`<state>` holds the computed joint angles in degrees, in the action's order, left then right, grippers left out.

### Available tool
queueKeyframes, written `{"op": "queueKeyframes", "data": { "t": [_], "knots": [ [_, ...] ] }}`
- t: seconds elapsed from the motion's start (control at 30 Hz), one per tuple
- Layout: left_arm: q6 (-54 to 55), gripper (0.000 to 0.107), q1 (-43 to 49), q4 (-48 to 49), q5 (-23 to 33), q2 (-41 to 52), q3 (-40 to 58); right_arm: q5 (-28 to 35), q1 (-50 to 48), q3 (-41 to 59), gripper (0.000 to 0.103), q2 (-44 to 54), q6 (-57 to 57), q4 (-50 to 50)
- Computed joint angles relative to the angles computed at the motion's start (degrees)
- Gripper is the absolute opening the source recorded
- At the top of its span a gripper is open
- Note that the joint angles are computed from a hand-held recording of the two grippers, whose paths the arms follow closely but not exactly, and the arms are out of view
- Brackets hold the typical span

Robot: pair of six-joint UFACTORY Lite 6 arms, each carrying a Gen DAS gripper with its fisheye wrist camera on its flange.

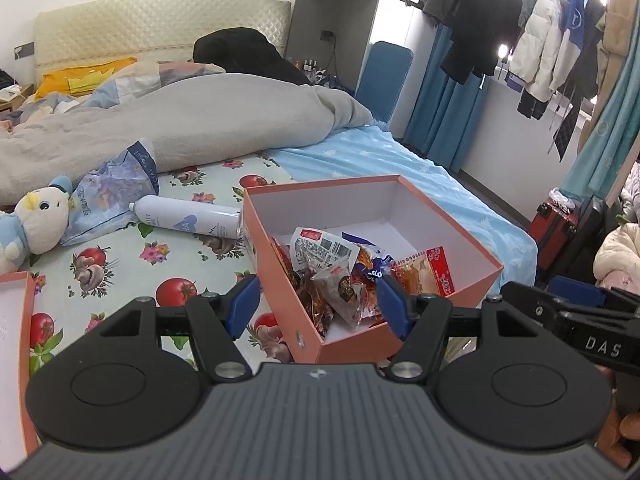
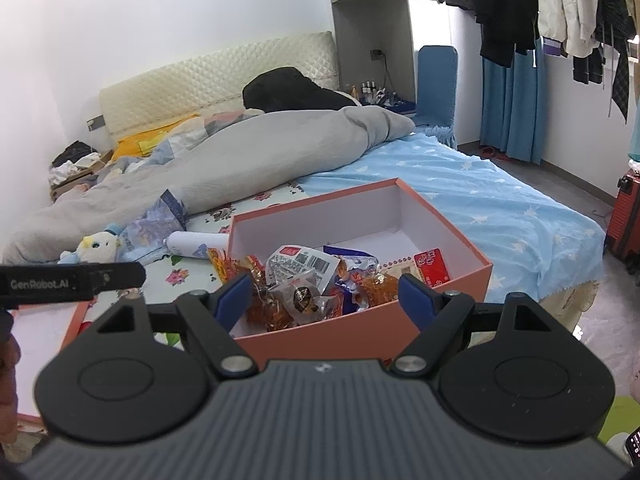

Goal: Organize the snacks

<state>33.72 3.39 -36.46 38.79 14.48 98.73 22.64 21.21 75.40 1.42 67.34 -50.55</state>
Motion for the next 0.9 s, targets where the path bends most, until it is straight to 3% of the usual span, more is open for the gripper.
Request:
{"op": "queueKeyframes", "data": {
  "t": [0.33,0.37,0.43,0.57,0.7,0.9],
  "knots": [
    [0.2,0.07,0.1,0.0,0.1,0.0,-0.4,0.0,-0.2,-0.4,0.082,-0.1,1.7,-1.8],
    [0.1,0.073,0.1,0.1,0.4,0.3,-0.1,0.1,-0.1,-0.4,0.082,0.0,1.9,-2.0],
    [0.4,0.089,0.2,0.0,0.6,0.7,0.4,0.2,0.0,-0.3,0.082,0.0,1.2,-1.2],
    [0.8,0.1,0.3,-0.2,-1.1,0.0,-0.8,0.2,-0.4,0.5,0.082,0.4,-1.4,0.9],
    [-1.5,0.102,0.2,2.3,-0.8,1.0,1.1,0.5,-0.8,0.7,0.103,0.5,-0.1,-1.0],
    [-4.0,0.102,0.2,5.1,-0.1,2.1,3.0,1.3,-1.4,1.3,0.103,1.0,0.5,-0.9]
  ]
}}
